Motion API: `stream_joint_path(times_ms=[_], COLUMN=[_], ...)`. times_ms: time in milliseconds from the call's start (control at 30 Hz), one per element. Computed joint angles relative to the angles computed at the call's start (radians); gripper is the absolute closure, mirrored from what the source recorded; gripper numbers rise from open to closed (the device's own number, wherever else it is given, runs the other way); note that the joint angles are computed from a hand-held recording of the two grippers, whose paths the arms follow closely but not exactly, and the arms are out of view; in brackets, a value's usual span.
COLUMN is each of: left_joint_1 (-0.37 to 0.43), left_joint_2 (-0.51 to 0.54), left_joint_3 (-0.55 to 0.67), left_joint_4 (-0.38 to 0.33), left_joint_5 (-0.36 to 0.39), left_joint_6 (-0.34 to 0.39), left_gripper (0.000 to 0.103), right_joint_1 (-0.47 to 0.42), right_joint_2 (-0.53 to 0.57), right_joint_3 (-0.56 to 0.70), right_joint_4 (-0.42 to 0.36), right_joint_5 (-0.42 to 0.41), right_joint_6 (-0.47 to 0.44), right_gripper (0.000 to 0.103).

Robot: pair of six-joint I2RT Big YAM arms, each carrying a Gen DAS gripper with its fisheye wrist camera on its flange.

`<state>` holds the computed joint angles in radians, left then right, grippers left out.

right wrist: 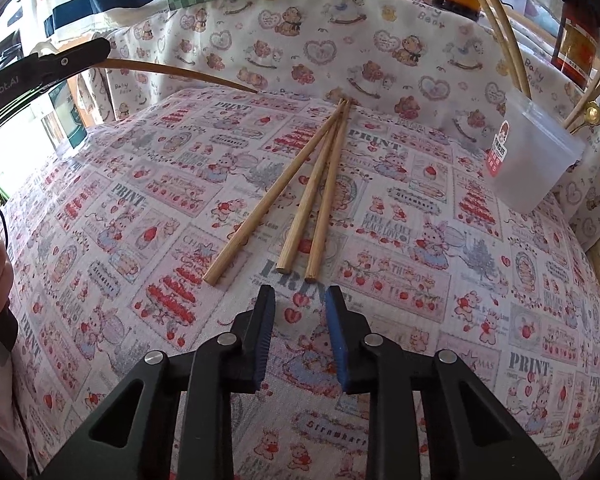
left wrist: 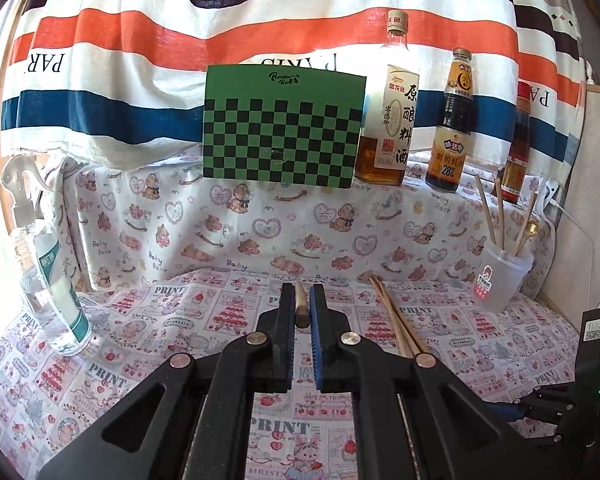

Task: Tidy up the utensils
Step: 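Close the right tool on another chopstick while the left tool holds its chopstick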

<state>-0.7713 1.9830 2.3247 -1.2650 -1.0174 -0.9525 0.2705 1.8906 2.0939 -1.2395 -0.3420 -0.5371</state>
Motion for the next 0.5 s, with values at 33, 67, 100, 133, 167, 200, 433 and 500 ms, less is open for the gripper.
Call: stream_joint_path(times_ms=[33, 67, 100, 133, 167, 200, 433, 500], left_joint_1=[0.0, -0.001, -0.001, -0.001, 0.0, 0.001, 0.001, 0.001], left_joint_2=[0.002, 0.007, 0.012, 0.02, 0.018, 0.014, -0.012, -0.015], left_joint_3=[0.004, 0.011, 0.019, 0.034, 0.031, 0.026, -0.014, -0.02], left_joint_4=[-0.008, -0.02, -0.035, -0.049, -0.044, -0.038, 0.005, 0.013], left_joint_5=[-0.005, -0.016, -0.023, -0.024, -0.019, -0.017, -0.005, -0.002], left_joint_6=[-0.007, -0.016, -0.024, -0.025, -0.021, -0.021, -0.024, -0.024], left_gripper=[0.097, 0.097, 0.097, 0.097, 0.097, 0.097, 0.097, 0.097], right_joint_1=[-0.001, -0.003, -0.003, -0.001, -0.002, -0.003, -0.051, -0.043], right_joint_2=[0.002, 0.004, 0.002, -0.002, -0.002, 0.005, 0.061, 0.052], right_joint_3=[0.003, 0.005, 0.002, -0.006, -0.007, 0.006, 0.118, 0.109], right_joint_4=[0.005, 0.014, 0.032, 0.054, 0.065, 0.054, -0.052, -0.061], right_joint_5=[0.007, 0.022, 0.048, 0.08, 0.096, 0.094, -0.156, -0.151], right_joint_6=[0.01, 0.021, 0.033, 0.043, 0.045, 0.047, 0.093, 0.058], right_gripper=[0.085, 0.087, 0.087, 0.088, 0.09, 0.091, 0.092, 0.087])
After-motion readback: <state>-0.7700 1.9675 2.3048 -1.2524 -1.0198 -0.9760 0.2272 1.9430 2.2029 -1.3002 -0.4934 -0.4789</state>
